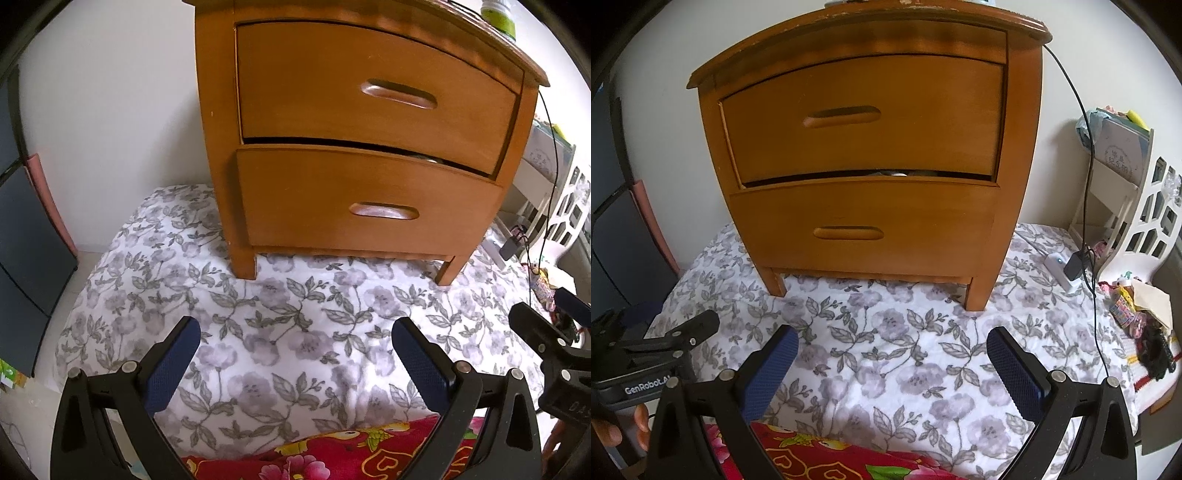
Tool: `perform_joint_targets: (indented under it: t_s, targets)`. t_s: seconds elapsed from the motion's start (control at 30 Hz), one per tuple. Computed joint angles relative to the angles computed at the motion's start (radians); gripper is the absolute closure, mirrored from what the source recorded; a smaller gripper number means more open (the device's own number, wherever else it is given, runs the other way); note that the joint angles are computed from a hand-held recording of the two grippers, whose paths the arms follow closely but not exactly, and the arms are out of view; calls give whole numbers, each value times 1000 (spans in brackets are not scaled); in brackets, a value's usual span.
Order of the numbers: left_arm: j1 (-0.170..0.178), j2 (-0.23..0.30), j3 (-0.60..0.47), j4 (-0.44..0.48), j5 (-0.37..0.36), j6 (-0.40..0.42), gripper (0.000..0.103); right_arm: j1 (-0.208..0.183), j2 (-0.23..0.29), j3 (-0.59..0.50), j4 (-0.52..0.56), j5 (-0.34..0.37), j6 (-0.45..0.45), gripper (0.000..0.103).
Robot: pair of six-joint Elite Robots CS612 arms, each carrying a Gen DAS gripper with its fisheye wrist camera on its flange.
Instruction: Organize soft objects
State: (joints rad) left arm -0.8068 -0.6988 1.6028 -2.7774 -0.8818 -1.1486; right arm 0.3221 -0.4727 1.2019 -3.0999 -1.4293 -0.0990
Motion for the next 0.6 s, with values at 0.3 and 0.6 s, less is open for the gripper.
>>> perform_joint_targets:
  t_s: [0.3,0.6]
  targets:
    - [-2,-4,4,-30,20,11,0,-1,2,-3,-2,0,24,0]
    - [-2,-7,6,-36,36,12,0,-1,4,-1,-23,-3,23,0]
